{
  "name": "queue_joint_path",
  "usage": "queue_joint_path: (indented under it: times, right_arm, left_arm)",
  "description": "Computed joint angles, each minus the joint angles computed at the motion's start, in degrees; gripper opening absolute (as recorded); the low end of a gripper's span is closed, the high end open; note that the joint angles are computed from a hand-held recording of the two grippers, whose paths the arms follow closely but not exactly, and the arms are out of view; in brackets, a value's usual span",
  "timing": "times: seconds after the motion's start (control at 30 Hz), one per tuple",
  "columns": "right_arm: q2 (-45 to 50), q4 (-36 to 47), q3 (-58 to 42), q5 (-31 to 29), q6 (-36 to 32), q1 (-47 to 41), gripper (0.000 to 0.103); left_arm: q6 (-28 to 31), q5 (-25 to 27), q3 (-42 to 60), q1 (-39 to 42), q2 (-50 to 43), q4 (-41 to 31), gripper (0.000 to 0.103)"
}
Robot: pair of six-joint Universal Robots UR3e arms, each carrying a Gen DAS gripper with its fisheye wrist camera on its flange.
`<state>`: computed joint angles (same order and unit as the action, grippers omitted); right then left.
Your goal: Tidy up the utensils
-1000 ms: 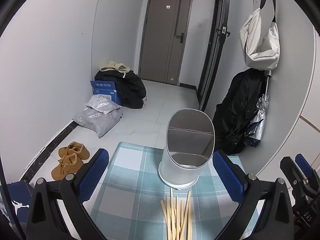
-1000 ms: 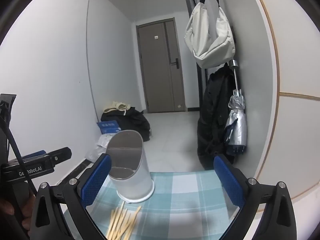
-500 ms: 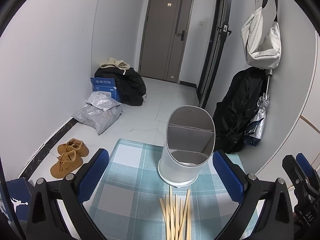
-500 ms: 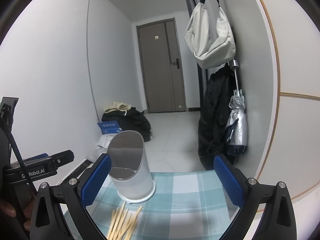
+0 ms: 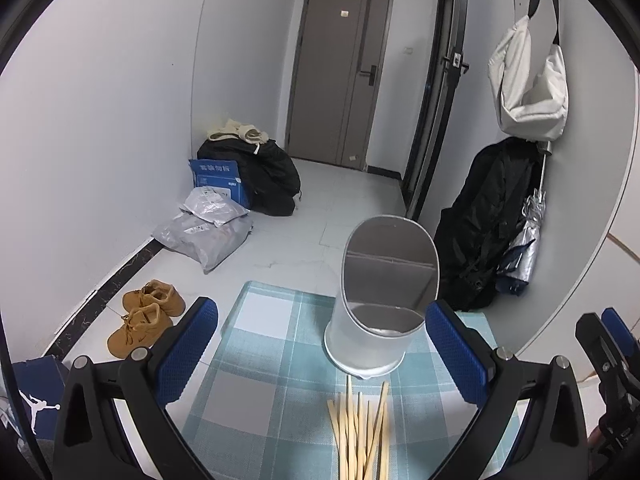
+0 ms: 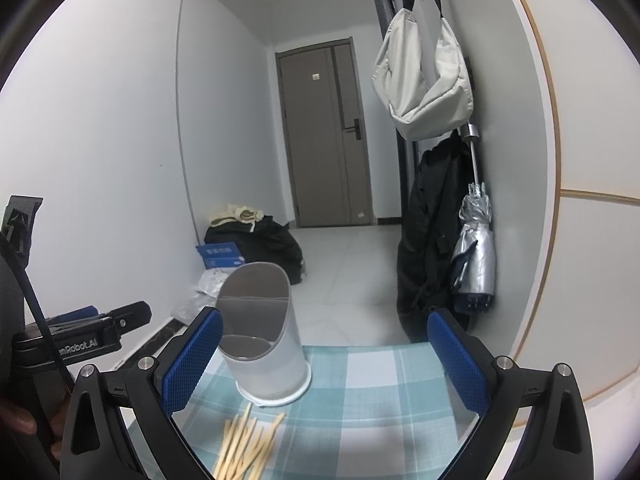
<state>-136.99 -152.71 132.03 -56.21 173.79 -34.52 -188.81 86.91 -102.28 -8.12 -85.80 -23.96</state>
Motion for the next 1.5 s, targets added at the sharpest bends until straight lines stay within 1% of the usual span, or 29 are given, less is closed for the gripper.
queue_joint_path:
  times: [0.13,0.2,0.47,0.57,0.63,0.83,1.0,1.07,1.13,1.17,1.2,1.23,1.27,1.3,1.33,1.37,1.43,1.47,1.5]
  right_arm:
    - [-0.56,0.26,0.22,0.54,-0.12,-0.61,0.103]
    - [0.18,-0.61,0.14,-0.63,0.28,0.51,0.103]
    - [0.65,-1.41,0.45,-0.82,0.45,1.24,0.103]
    - [0.42,-0.76,0.47,0.0,-0.16,0.94,0.103]
    - [0.95,-1.64,0.47,-1.03,-0.09,1.96,0.103]
    - [0.53,-1.72,0.81,-1.41,0.32,2.14,0.103]
    - [2.78,-0.78,-0.08,-2.91,-0.15,4.55,0.103]
    - [4.85,0.69,-0.96,-3.33,-1.21,6.13,0.103]
    - [7.91,3.57,-2.89,-5.52,-1.47,8.78,0.099]
    - [9.32,6.89,-4.23,-5.44,-2.17,9.48,0.091]
    - [10.86,10.37,-5.68,-5.2,-3.4,10.1,0.086]
    - [12.79,12.51,-7.06,-6.1,-4.18,11.45,0.085]
    - [15.53,14.62,-8.95,-8.66,-4.64,13.82,0.083]
    - [18.67,16.53,-10.96,-11.64,-4.72,16.31,0.078]
    - [21.4,18.3,-12.47,-13.37,-4.66,17.99,0.076]
    - [24.76,20.74,-14.41,-14.64,-4.6,19.61,0.074]
    - [30.52,23.32,-16.97,-16.99,-3.58,22.56,0.068]
    - [32.33,24.28,-17.74,-16.91,-3.75,23.16,0.061]
    - [34.76,25.24,-18.74,-17.35,-4.0,24.21,0.059]
  left_arm:
    - [-0.51,-0.66,0.19,0.41,-0.16,-1.36,0.102]
    - [-0.6,-0.77,0.11,0.36,-0.15,-1.61,0.102]
    - [-0.57,-0.25,0.8,-0.14,-0.32,-2.46,0.102]
    - [-0.68,-0.15,0.96,-0.2,-0.36,-2.53,0.102]
    - [-0.78,0.46,1.34,-0.43,-0.66,-2.89,0.102]
    - [-1.4,-0.51,1.54,0.51,-0.74,-3.93,0.102]
    - [-1.51,-2.15,1.22,1.72,-0.37,-5.09,0.102]
    - [-1.2,-3.07,1.97,2.53,-0.66,-7.2,0.102]
    - [-0.03,-5.45,3.07,3.8,-0.99,-10.14,0.102]
    - [0.18,-5.81,3.43,4.2,-1.2,-10.89,0.102]
    - [0.4,-5.62,3.72,4.59,-1.52,-11.66,0.102]
    - [0.77,-5.55,3.94,4.95,-1.74,-12.44,0.102]
    - [1.0,-5.51,4.03,5.42,-1.97,-13.0,0.102]
    - [1.04,-5.22,4.21,6.14,-2.46,-13.46,0.102]
    - [1.23,-5.05,4.64,6.71,-3.04,-14.11,0.102]
    - [1.25,-5.14,5.12,7.42,-3.62,-15.03,0.102]
    - [0.77,-6.9,6.02,9.45,-4.65,-17.3,0.102]
    - [0.64,-7.41,6.47,10.2,-5.09,-18.5,0.102]
    - [0.44,-7.96,6.45,11.07,-5.33,-19.18,0.102]
